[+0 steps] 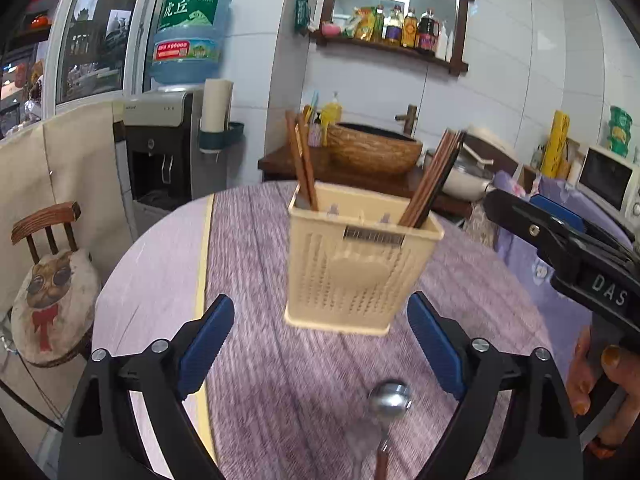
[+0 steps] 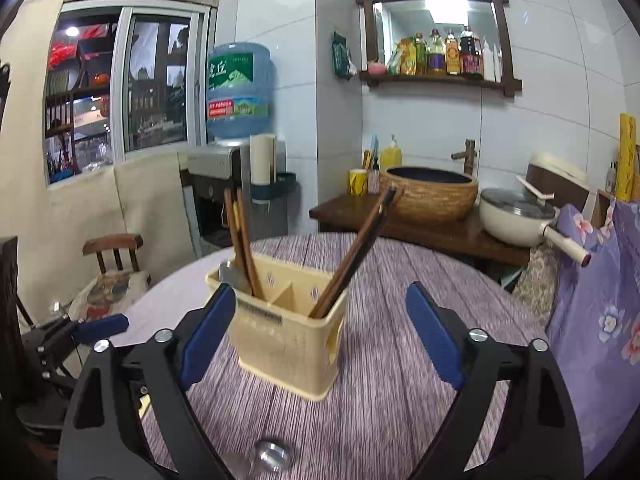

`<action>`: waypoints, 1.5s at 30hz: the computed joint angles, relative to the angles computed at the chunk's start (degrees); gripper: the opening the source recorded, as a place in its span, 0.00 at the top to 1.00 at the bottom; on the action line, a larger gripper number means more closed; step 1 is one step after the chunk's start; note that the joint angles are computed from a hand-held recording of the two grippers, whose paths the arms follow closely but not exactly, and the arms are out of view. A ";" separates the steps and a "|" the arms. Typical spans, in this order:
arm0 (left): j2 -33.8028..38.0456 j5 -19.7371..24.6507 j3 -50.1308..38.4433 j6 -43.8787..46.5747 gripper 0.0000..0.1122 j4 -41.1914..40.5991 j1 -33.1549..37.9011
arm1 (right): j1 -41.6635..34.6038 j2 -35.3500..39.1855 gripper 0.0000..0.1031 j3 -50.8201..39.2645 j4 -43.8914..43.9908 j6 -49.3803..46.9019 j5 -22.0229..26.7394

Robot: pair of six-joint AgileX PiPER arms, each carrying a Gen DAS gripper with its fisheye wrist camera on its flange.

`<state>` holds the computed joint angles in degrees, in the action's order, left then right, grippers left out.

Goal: Organize utensils
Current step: 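Move both grippers back to the two remaining spoons on the cloth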

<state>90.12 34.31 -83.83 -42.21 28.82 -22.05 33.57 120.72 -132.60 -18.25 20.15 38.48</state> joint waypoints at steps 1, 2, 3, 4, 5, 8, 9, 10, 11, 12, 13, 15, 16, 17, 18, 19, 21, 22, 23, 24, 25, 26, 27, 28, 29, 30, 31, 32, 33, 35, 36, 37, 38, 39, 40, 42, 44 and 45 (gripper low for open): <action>-0.80 -0.22 1.89 0.14 0.20 -0.34 0.18 | 0.24 -1.93 0.14 4.42 -0.76 1.27 -1.70; -1.55 -0.62 3.69 0.68 0.19 -1.10 0.49 | 0.46 -3.58 0.12 8.41 -1.26 2.33 -3.01; -2.14 -0.90 5.25 1.62 0.19 -2.25 0.86 | 0.84 -5.32 0.12 12.94 -2.37 3.93 -4.32; -2.66 -1.11 6.98 2.26 0.19 -3.22 1.17 | 1.22 -6.31 0.12 15.78 -3.61 5.31 -5.14; -3.10 -1.23 8.59 2.10 0.19 -3.37 1.27 | 1.58 -7.33 0.12 18.76 -5.14 6.89 -5.99; -4.67 -1.77 13.12 3.51 0.19 -4.75 1.09 | 2.59 -10.09 0.11 27.39 -10.34 12.57 -7.86; -5.12 -1.77 14.36 2.98 0.19 -4.11 0.82 | 2.72 -11.10 0.11 30.41 -11.64 14.78 -8.50; -5.63 -1.69 15.86 1.25 0.19 -2.46 0.35 | 2.74 -11.91 0.11 32.95 -12.41 16.56 -9.20; -5.95 -1.35 16.87 -0.10 0.19 -1.34 0.00 | 2.72 -12.38 0.11 34.68 -12.79 17.77 -9.67; -6.38 -1.28 17.76 -0.50 0.21 -1.25 -0.03 | 2.58 -13.09 0.11 36.97 -12.60 18.91 -10.06; -6.88 -1.61 18.86 0.51 0.24 -2.76 0.23 | 2.39 -13.55 0.11 38.49 -12.58 19.71 -10.57; -7.69 -1.76 20.42 1.88 0.30 -4.95 0.49 | 2.04 -15.05 0.11 42.62 -13.97 23.41 -12.13; -7.97 -1.78 20.99 1.95 0.33 -5.09 0.38 | 1.76 -15.45 0.11 43.77 -13.69 23.91 -12.56; -8.27 -1.74 21.58 2.05 0.34 -5.04 0.14 | 1.43 -15.85 0.11 44.87 -12.93 24.06 -12.79; -8.37 -1.60 21.92 2.12 0.37 -5.01 -0.19 | 1.13 -16.14 0.11 45.69 -12.30 24.15 -12.86; -8.35 -1.33 22.08 3.00 0.39 -5.78 -0.43 | 1.07 -16.25 0.11 46.34 -12.67 25.02 -12.97; -8.32 -1.39 22.72 3.45 0.42 -6.55 -1.21 | 0.83 -16.53 0.11 47.36 -12.93 26.10 -13.19; -8.09 -1.40 22.80 4.14 0.43 -7.27 -1.50 | 0.72 -16.73 0.11 48.03 -12.91 26.38 -13.55; -7.79 -1.41 22.82 4.85 0.43 -8.01 -1.77 | 0.69 -16.84 0.11 48.50 -12.91 26.56 -13.75; -7.43 -1.49 22.84 5.66 0.44 -8.85 -1.98 | 0.66 -16.83 0.11 48.58 -12.58 26.33 -13.71; -6.98 -1.39 22.57 6.29 0.46 -9.47 -2.24 | 0.65 -16.89 0.11 48.89 -12.38 26.28 -13.88; -6.64 -1.42 22.54 6.50 0.47 -9.68 -2.66 | 0.58 -16.84 0.11 48.78 -11.70 25.67 -13.85; -6.23 -1.36 22.25 7.04 0.49 -10.18 -3.03 | 0.54 -16.91 0.11 49.09 -11.18 25.22 -14.12; -5.87 -1.39 21.98 7.57 0.50 -10.68 -3.26 | 0.63 -17.02 0.11 49.13 -11.03 25.04 -14.03; -5.37 -1.24 21.46 7.76 0.51 -10.87 -3.54 | 0.62 -17.07 0.11 49.15 -10.91 24.89 -14.00; -4.90 -1.00 20.97 8.21 0.53 -11.13 -3.84 | 0.57 -17.22 0.11 49.47 -10.75 24.84 -14.24; -4.26 -0.55 20.24 8.99 0.55 -11.49 -4.16 | 0.55 -17.28 0.11 49.47 -10.26 24.48 -14.25; -3.84 -0.26 19.82 9.26 0.56 -11.56 -4.42 | 0.47 -17.38 0.11 49.66 -9.92 24.28 -14.36; -3.34 0.08 19.31 9.73 0.57 -11.82 -4.60 | 0.40 -17.49 0.11 49.78 -9.72 24.16 -14.33; -2.18 0.92 18.14 10.09 0.58 -11.63 -5.10 | 0.21 -17.85 0.11 50.39 -8.85 23.64 -14.62; -1.55 1.52 17.52 9.03 0.59 -10.00 -5.67 | 0.10 -18.00 0.11 50.69 -8.56 23.55 -14.82; -1.09 2.10 16.90 8.80 0.59 -9.46 -5.86 | 0.00 -18.11 0.11 50.83 -8.18 23.29 -14.89; -0.56 2.72 16.13 8.91 0.60 -9.32 -5.94 | -0.04 -18.19 0.11 50.92 -7.79 23.03 -14.93; -0.09 3.25 15.43 8.93 0.61 -9.18 -6.00 | -0.09 -18.26 0.11 51.03 -7.35 22.70 -15.02; 0.49 3.83 14.68 8.75 0.62 -8.85 -6.07 | -0.17 -18.26 0.11 50.98 -6.91 22.24 -15.00; 1.63 5.01 13.23 7.67 0.65 -7.48 -6.34 | -0.09 -18.22 0.11 50.87 -6.66 21.84 -14.95; 2.91 6.12 11.70 6.49 0.68 -5.92 -6.54 | 0.21 -17.86 0.11 50.26 -6.49 21.43 -14.53; 3.37 6.54 11.15 5.99 0.71 -5.33 -6.59 | 0.38 -17.70 0.11 49.98 -6.39 21.07 -14.27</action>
<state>93.49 40.85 -72.68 -36.22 23.49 -28.65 33.95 103.03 -82.62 -24.64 41.22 24.21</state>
